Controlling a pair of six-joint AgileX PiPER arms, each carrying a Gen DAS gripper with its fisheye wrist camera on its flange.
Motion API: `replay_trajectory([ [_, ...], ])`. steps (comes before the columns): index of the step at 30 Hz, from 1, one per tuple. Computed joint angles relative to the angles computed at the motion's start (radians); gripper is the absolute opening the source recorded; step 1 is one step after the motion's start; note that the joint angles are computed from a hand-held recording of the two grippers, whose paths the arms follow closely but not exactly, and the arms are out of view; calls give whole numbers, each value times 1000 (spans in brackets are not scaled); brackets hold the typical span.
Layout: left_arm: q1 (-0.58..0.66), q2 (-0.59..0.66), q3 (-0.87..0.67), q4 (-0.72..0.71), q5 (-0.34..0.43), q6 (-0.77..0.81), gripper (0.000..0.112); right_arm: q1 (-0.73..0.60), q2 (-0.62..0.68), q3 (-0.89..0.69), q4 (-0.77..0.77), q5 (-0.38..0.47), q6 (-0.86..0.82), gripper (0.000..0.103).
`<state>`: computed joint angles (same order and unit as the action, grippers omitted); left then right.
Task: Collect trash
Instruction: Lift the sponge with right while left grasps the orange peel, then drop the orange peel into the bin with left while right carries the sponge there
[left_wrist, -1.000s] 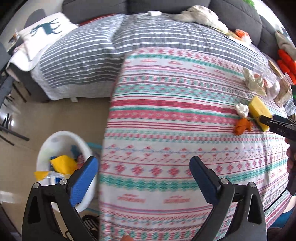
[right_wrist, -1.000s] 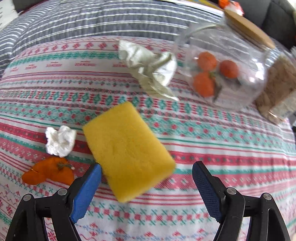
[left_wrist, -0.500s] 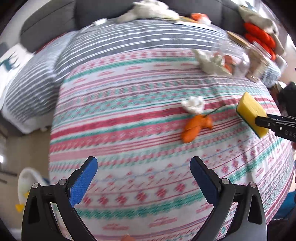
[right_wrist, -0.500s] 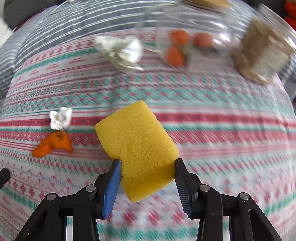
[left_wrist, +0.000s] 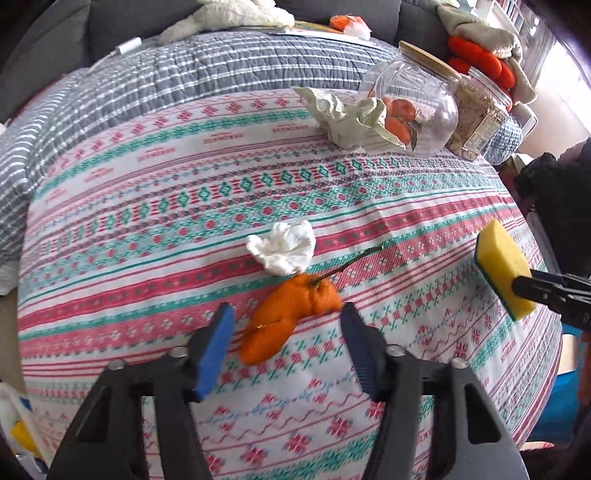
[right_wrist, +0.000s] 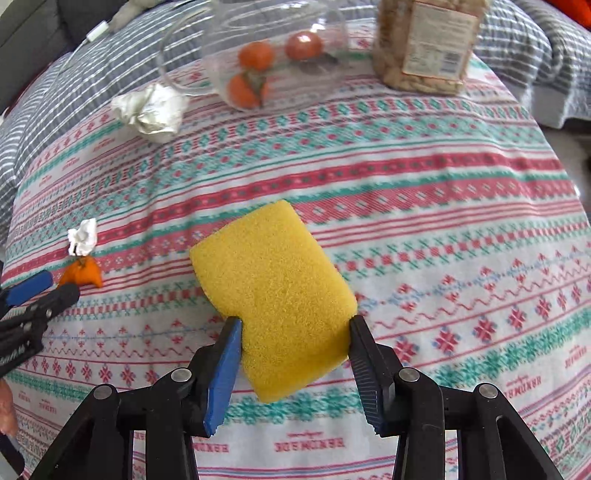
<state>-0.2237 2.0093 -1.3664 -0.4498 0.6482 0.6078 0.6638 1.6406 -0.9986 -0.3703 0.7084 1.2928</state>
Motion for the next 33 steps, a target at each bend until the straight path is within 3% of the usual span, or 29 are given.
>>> replay_trajectory([
  [2, -15, 13, -8, 33, -4, -33, 37, -3, -11, 16, 4, -5, -1, 50],
  [3, -21, 16, -8, 45, -4, -41, 19, -5, -11, 18, 7, -8, -3, 50],
  [14, 49, -107, 113, -7, 23, 29, 15, 30, -72, 64, -1, -15, 62, 50],
  [21, 214, -241, 226, -113, 82, 192, 15, 109, -75, 19, -10, -10, 122, 50],
  [28, 452, -302, 262, -156, 166, 306, 15, 212, 45, -163, 0, 34, 118, 50],
  [33, 620, -311, 247, -175, 208, 381, 15, 277, 196, -387, 22, 103, 45, 50],
])
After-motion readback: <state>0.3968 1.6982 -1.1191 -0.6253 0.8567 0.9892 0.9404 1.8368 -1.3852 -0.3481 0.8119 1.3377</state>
